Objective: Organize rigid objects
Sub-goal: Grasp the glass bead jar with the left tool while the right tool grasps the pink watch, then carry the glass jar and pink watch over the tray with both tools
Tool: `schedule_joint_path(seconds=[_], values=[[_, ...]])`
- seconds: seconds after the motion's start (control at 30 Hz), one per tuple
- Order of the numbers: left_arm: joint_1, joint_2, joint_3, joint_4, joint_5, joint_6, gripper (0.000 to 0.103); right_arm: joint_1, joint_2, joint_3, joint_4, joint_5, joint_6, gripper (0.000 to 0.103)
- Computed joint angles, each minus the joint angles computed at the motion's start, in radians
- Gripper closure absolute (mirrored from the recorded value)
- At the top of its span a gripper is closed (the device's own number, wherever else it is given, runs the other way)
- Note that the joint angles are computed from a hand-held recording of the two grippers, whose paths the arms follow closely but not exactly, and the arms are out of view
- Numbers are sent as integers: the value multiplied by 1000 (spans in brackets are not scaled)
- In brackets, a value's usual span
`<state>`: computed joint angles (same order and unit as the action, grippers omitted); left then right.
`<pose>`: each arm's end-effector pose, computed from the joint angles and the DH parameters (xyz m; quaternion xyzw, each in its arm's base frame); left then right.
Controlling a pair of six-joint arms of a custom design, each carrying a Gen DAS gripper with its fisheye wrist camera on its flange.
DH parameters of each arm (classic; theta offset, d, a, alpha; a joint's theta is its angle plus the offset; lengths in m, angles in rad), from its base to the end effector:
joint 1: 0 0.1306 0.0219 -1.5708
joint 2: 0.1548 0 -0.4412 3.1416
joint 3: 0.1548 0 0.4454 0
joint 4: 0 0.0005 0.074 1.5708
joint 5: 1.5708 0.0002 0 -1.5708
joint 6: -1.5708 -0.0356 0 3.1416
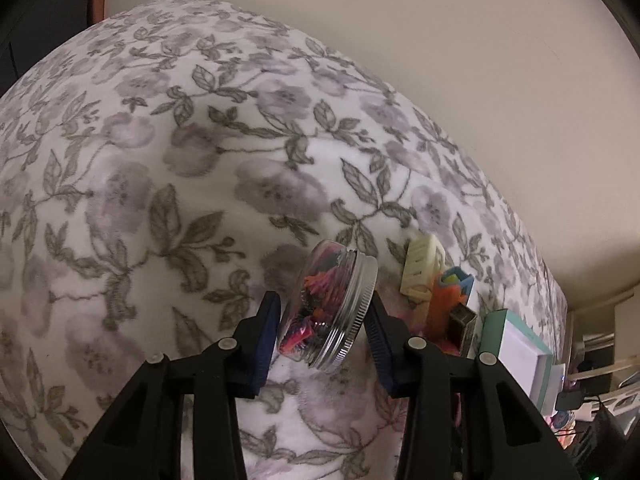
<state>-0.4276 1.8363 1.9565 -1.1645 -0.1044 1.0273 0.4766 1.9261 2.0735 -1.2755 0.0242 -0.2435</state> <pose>0.6373 -0.2869 0.4921 -0.2978 0.9172 -0.1352 0.2276 0.6445 0.3312 0.4819 -0.1108 0.9692 0.0663 0.2096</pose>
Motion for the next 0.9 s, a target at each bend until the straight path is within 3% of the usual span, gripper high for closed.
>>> schedule_joint_path(seconds=[0.57,0.77,0.9], values=[[-14,-53,69,38,-112,-31,59,-71,-113,10,107,37,-67,88],[-43,-21,140,54,-93,-85,59,-106,-161,-15,126,83,-86,88],[-66,15,200,66,-40,-125,59,-138,-188,-39,137,110,-107,88]])
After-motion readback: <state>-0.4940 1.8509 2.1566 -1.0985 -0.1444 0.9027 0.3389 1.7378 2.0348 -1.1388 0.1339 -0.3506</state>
